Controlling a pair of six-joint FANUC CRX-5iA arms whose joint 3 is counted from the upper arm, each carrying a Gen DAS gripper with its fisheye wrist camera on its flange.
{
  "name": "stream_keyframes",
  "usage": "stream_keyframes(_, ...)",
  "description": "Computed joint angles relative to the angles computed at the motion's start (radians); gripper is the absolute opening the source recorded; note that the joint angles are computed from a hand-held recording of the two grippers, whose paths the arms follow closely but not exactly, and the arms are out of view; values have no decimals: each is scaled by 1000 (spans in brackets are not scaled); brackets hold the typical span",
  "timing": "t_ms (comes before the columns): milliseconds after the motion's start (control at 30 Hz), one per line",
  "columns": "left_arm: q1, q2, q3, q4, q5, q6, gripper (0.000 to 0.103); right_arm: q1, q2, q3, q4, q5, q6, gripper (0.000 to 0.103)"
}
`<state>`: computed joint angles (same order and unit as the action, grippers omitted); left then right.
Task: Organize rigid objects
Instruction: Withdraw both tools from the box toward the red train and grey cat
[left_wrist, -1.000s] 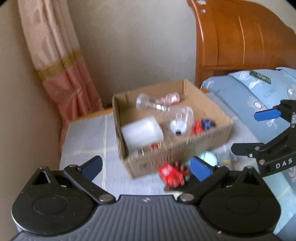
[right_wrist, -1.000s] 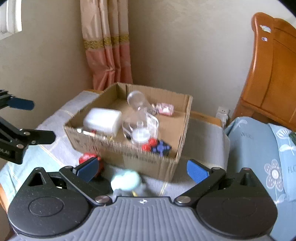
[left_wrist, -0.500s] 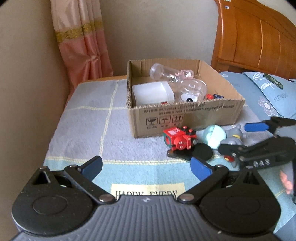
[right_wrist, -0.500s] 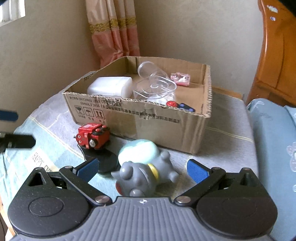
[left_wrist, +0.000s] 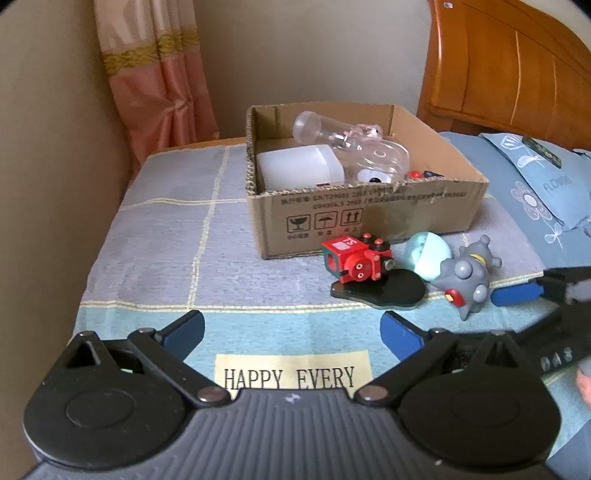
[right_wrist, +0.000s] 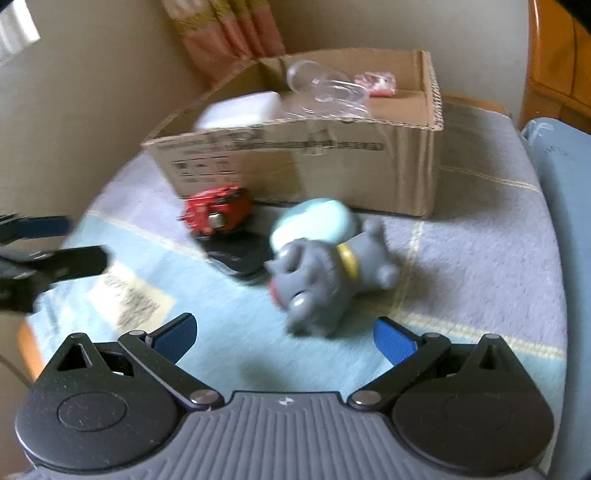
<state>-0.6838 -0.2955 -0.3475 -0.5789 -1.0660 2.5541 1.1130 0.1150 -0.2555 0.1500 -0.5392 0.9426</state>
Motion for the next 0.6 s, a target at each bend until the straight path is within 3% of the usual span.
stream_keyframes(167,25,19,-1,25,45,-37,101,43,8,-139,466,27,-428,103)
stream_keyframes(400,68,65,11,51,135,-84,101,30,18,-215,710,45,-613,103)
stream_keyframes(600,115,136,34,81,225,-113,101,11,16,-242,784,82,-669,103)
